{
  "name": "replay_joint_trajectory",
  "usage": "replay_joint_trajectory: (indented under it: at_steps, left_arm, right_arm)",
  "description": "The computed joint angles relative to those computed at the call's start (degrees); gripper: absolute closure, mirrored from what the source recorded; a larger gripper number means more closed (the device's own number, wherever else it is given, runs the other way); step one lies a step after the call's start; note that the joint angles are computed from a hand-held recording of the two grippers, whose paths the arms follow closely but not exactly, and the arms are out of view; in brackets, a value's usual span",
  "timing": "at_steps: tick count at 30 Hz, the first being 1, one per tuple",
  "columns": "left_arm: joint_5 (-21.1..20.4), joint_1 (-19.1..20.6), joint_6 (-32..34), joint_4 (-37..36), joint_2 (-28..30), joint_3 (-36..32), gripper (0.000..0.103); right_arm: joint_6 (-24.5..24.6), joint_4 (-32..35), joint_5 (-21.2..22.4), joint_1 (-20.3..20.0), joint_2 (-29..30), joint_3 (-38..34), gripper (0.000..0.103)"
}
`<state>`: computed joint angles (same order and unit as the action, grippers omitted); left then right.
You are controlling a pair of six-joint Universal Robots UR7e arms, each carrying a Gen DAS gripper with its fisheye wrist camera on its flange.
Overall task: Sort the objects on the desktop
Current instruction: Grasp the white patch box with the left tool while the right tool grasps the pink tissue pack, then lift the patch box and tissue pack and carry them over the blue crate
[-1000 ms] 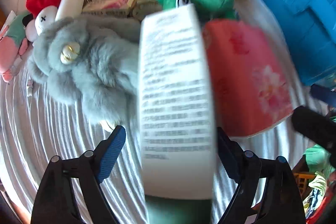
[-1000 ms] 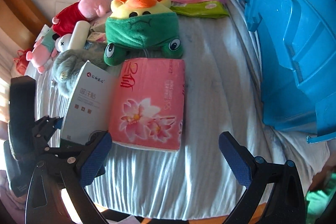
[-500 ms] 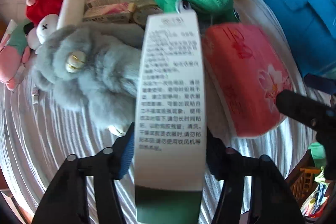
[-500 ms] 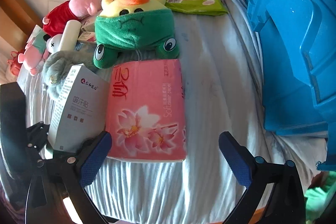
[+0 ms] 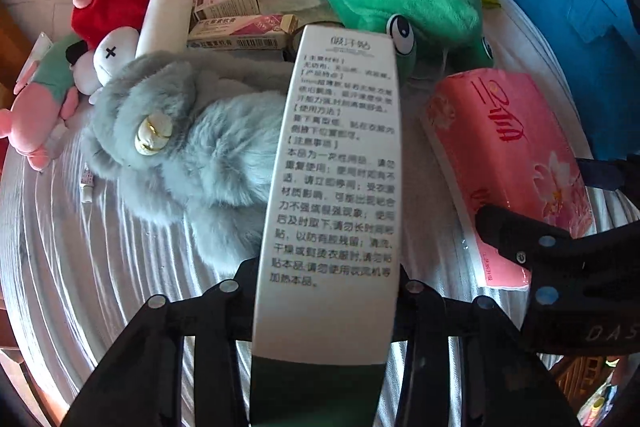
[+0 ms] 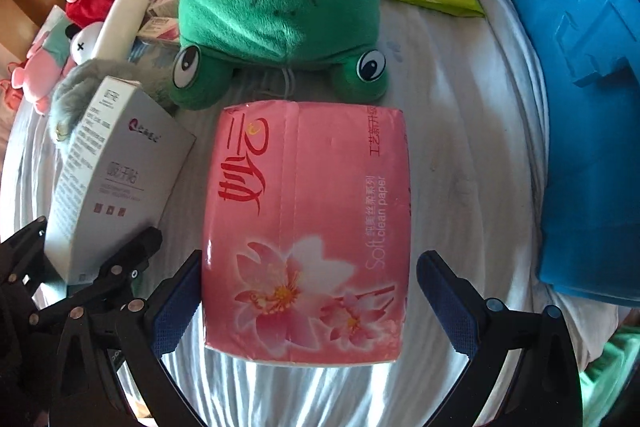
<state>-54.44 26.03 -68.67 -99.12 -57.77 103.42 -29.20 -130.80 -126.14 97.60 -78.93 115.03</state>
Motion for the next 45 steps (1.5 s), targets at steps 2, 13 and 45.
replay_joint_trajectory:
  at_steps: [2,13,45]
  left_arm:
    - [0.18,-0.13,0.07,0.51,-0.21,-0.32,0.063]
    - [4.26,-3.40,1.89,2.67,-2.93,-3.09,0.070]
    - [30.27,-7.98,24.24,-18.61,4.48,-16.91,0.070]
  right_arm:
    - [2.29,1.75,0.22,-0.76,0.70,-0.59,0.000]
    - [0.44,2.20,2.40,1.31,-1.78,-1.47,0.018]
    - [-10.16,-19.57,19.36,13.10,-9.04,-16.16,0.019]
